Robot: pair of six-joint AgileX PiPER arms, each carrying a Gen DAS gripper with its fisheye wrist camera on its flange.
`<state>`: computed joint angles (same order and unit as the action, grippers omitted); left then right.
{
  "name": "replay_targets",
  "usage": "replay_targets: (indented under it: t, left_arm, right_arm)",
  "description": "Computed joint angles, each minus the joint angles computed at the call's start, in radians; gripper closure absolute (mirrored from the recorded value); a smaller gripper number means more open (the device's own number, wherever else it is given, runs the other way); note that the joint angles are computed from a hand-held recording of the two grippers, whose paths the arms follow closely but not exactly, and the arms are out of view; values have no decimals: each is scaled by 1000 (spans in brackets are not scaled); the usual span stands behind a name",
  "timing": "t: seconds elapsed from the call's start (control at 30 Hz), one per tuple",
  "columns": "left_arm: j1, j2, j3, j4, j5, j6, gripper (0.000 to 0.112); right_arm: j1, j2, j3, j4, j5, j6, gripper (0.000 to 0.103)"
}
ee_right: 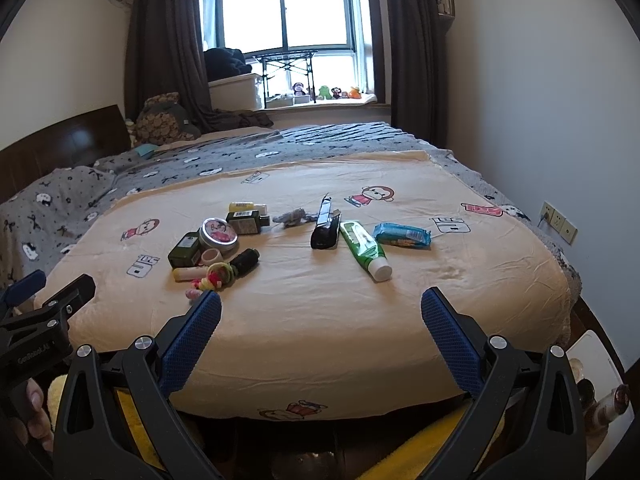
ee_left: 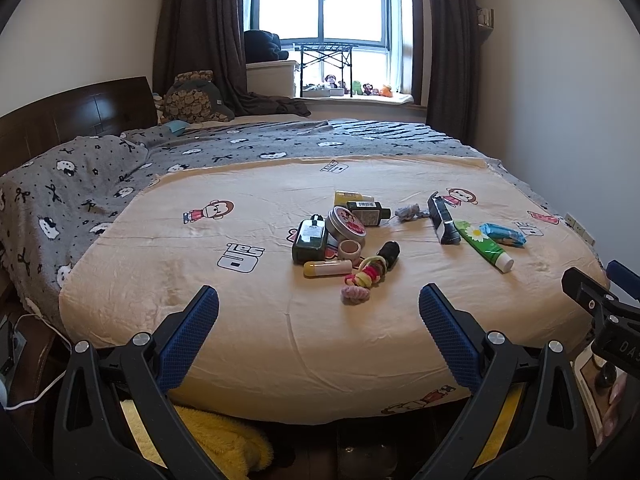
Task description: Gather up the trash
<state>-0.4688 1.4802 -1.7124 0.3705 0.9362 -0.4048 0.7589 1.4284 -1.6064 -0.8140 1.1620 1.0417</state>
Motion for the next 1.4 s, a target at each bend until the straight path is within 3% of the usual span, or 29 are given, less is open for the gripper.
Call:
replay_targets:
  t: [0.13, 0.43, 0.7, 0.97, 1.1, 1.27, 1.4]
  left_arm:
    - [24, 6, 45, -24, -55, 24, 17]
    - [61, 86, 58, -73, -96, 80, 18]
    - [131, 218, -2, -238, -136, 218, 18]
    - [135, 436, -245, -340, -38, 342, 23]
    - [140, 525, -354, -399, 2, 409, 32]
    - [160, 650, -531, -468, 86, 460, 58]
    - [156, 729, -663, -470, 139, 489, 70]
  right_arm:
    - [-51, -30, 73, 31, -74, 24, 3]
    - [-164, 7, 130, 118, -188, -20, 3]
    - [-321, 106, 114, 230, -299, -145, 3]
    - [-498, 269, -41, 402, -349, -359, 3]
    - [-543, 378, -158, 487, -345, -481, 6]
    - [-572, 516, -329, 562, -266, -610, 32]
    - [-580, 580, -430, 573, -224, -653, 40]
